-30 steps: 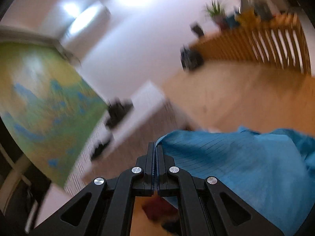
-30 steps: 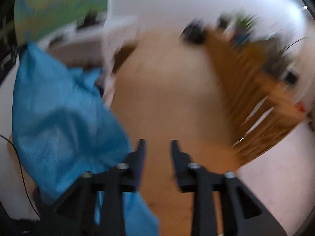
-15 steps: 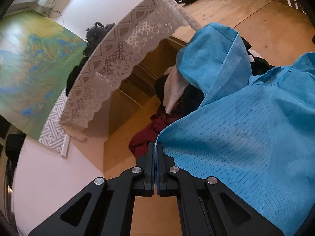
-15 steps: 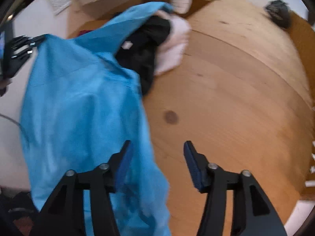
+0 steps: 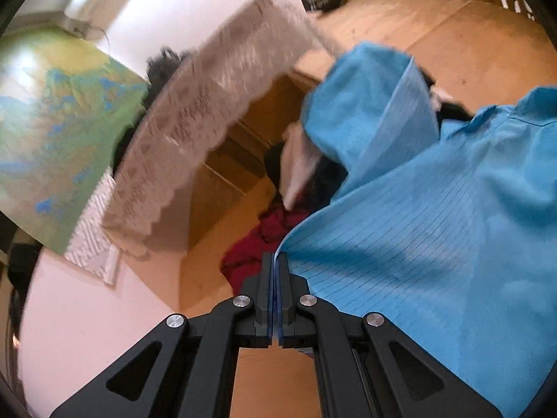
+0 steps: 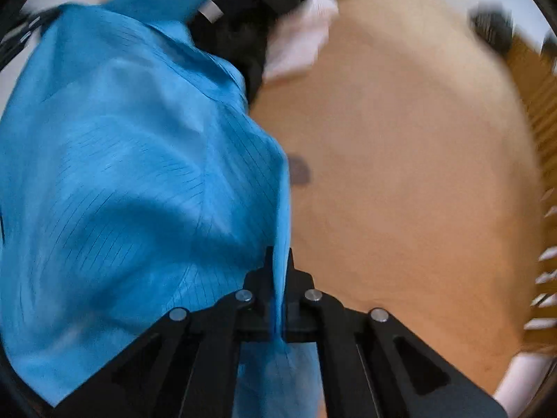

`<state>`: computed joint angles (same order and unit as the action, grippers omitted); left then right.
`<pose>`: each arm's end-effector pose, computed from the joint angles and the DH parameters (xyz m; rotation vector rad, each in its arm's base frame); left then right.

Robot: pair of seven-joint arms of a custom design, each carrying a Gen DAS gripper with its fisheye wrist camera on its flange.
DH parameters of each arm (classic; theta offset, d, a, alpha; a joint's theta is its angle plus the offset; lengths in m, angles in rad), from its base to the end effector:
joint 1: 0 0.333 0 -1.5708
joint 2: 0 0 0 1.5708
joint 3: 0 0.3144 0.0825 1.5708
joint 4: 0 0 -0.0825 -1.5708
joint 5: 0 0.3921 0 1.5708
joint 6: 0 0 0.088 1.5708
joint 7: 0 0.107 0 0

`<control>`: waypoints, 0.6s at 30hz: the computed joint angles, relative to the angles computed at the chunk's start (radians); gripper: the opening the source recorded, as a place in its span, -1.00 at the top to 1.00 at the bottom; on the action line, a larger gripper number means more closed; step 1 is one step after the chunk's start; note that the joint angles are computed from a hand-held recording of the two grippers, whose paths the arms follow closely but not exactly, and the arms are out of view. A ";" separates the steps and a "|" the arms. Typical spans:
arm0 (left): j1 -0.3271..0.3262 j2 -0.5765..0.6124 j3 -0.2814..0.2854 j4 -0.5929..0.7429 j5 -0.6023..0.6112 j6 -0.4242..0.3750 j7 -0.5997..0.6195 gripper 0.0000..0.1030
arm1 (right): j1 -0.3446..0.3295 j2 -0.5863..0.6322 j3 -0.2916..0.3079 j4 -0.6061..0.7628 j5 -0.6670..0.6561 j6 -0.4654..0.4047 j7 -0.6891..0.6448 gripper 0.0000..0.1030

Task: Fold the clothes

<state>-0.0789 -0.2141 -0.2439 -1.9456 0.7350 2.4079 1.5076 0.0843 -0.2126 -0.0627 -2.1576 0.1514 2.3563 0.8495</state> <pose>0.5206 -0.1835 0.6461 -0.9674 1.9816 -0.1515 0.5329 0.0117 0.5282 -2.5193 1.2390 -0.4446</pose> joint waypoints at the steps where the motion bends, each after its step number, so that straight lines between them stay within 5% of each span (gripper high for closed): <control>1: -0.003 -0.013 -0.003 0.009 -0.001 0.008 -0.005 0.99 | -0.002 -0.054 -0.002 -0.028 -0.003 0.051 -0.017 0.98; 12: 0.058 -0.139 -0.113 0.329 0.131 0.133 -0.187 0.97 | -0.164 -0.442 -0.014 0.087 -0.206 0.331 0.221 0.98; 18: 0.109 -0.165 -0.207 0.552 0.163 0.116 -0.225 0.97 | -0.248 -0.561 -0.011 0.182 -0.275 0.405 0.299 0.98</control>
